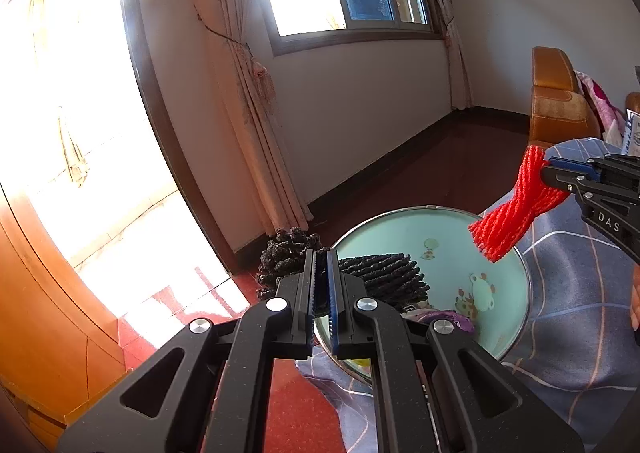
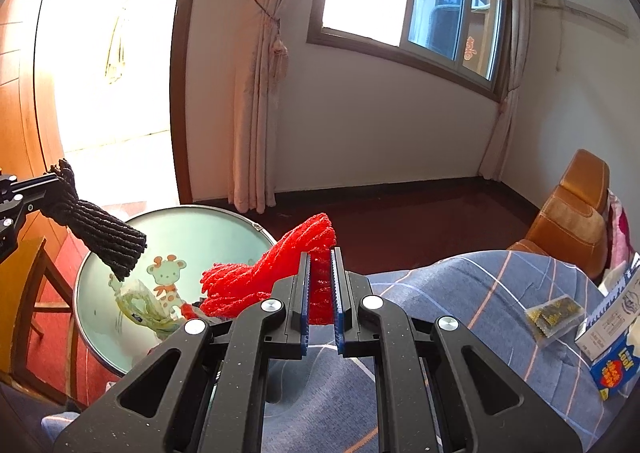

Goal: Collect trash
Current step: 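Hold the black scrubber and red net above the green bin with both grippers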

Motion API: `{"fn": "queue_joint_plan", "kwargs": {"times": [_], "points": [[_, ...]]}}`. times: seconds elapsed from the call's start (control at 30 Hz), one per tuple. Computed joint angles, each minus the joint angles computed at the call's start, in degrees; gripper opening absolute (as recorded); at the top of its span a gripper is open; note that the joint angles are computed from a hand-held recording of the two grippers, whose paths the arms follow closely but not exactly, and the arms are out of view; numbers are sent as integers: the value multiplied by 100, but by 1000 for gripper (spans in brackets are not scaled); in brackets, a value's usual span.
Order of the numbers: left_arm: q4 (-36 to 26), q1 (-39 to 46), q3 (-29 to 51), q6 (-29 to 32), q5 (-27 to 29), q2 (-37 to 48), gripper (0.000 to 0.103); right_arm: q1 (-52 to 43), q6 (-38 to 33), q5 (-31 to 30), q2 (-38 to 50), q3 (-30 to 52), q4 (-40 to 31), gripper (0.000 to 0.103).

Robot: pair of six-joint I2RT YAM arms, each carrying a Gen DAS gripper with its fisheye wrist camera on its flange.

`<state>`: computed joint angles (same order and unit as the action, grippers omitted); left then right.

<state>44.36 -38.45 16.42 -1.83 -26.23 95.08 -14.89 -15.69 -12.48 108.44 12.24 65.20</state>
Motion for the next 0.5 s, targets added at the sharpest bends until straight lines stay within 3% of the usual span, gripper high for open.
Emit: {"fn": "queue_joint_plan", "kwargs": {"times": [0.5], "points": [[131,61,60,-46,-82,180,5,103,109,-125,181,242,-74,10]]}}
